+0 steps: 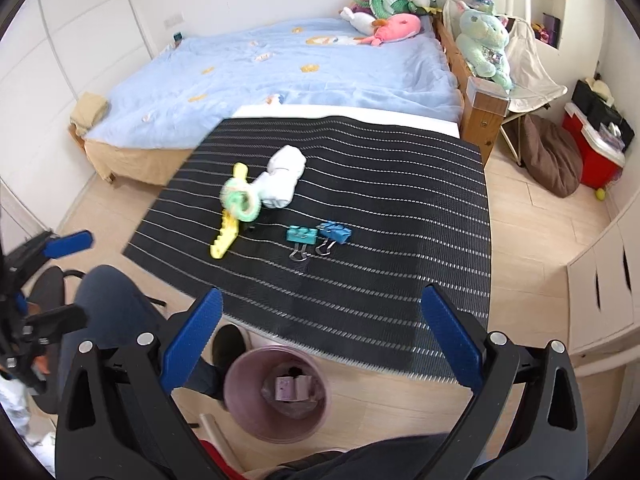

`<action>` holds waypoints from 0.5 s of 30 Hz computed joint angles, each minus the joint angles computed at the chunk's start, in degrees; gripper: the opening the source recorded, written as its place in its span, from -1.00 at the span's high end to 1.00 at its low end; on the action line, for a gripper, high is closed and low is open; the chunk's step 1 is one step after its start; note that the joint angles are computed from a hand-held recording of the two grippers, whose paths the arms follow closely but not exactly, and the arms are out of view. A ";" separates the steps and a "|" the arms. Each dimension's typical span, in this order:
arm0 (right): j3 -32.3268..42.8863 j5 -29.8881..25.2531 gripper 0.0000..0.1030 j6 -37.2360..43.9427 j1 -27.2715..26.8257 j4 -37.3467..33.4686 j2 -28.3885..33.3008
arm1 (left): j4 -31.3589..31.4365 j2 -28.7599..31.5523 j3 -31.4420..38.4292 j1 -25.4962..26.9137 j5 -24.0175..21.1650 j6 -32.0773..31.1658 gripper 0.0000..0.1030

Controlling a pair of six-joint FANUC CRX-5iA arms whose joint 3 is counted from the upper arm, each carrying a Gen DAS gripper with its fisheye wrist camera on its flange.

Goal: Collect trash
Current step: 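Move the right tool toward the teal binder clips on the mat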

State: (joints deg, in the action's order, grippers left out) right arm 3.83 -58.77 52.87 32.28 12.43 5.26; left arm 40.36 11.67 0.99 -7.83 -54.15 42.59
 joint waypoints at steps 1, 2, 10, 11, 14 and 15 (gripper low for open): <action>0.37 -0.27 -0.90 1.04 -0.30 -0.15 0.60 | -0.34 0.21 0.45 0.01 -0.21 0.31 -0.85; 0.91 -0.58 -0.90 2.07 -0.59 -0.03 1.41 | -0.70 0.62 1.19 0.06 -0.57 0.86 -0.85; 5.28 -2.11 -0.72 9.65 -2.65 0.33 7.49 | -3.01 3.05 5.22 0.28 -2.13 4.71 -0.85; 5.83 -2.60 -0.58 10.31 -2.71 0.54 8.19 | -3.30 3.25 5.52 0.30 -2.22 5.11 -0.85; 7.60 -3.97 -0.34 12.62 -3.16 0.42 10.37 | -4.13 4.01 6.63 0.37 -2.68 6.45 -0.85; 8.04 -4.23 -0.23 13.38 -3.28 0.33 10.90 | -4.43 4.24 6.95 0.37 -2.82 6.89 -0.85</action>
